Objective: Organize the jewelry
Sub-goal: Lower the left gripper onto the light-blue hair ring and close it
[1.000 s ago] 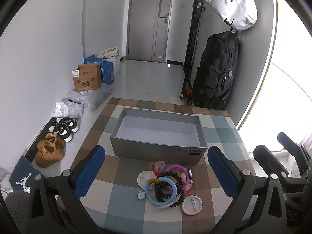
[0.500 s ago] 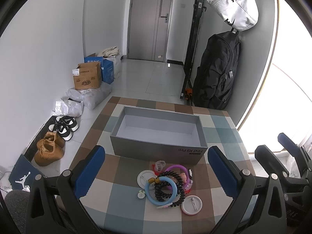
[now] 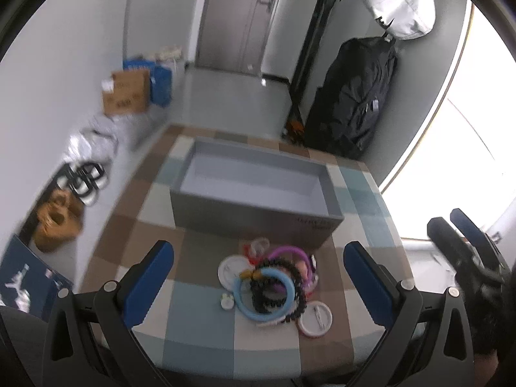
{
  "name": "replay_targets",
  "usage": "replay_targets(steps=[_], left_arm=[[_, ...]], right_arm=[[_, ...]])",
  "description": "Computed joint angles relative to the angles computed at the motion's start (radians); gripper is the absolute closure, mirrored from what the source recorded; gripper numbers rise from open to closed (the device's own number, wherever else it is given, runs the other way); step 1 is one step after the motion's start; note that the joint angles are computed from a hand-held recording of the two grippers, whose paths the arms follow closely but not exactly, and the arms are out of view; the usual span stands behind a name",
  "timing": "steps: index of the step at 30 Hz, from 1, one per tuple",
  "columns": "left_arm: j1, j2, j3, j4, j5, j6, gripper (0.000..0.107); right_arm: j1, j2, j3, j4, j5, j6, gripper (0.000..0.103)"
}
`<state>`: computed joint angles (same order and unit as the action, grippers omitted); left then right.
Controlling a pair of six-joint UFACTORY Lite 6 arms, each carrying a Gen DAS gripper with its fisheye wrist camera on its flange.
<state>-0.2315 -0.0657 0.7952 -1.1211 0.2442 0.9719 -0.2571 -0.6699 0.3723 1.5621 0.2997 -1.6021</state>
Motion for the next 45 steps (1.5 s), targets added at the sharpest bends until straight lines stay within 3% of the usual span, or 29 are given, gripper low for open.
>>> replay_targets(steps=[5, 8, 14, 25, 31, 45], left_arm=[[0.074, 0.084, 0.019, -0.020, 0.156, 0.084, 0.005], [0.083, 0.118, 0.033, 0.021, 0.220, 0.074, 0.005], [0.080, 0.142, 0.042, 0.064, 0.235, 0.067, 0.014], [0.152, 0.279, 0.125, -0.011, 0.362, 0.134, 0.048], [0.139, 0.271, 0.128, -0.011, 0.359, 0.145, 0.060], [0.130, 0.268, 0.133, 0.047, 0.298, 0.067, 0.061]], right_arm=[[-0.092, 0.094, 0.048, -0.045, 0.138, 0.047, 0.000], [-0.097, 0.129, 0.067, -0.052, 0.161, 0.053, 0.000], [-0.064, 0.187, 0.090, -0.009, 0.151, 0.010, 0.000], [-0.048, 0.239, 0.111, 0.020, 0.166, -0.033, 0.000], [-0.045, 0.258, 0.121, 0.032, 0.171, -0.043, 0.000], [-0.031, 0.255, 0.110, 0.028, 0.171, -0.031, 0.000]])
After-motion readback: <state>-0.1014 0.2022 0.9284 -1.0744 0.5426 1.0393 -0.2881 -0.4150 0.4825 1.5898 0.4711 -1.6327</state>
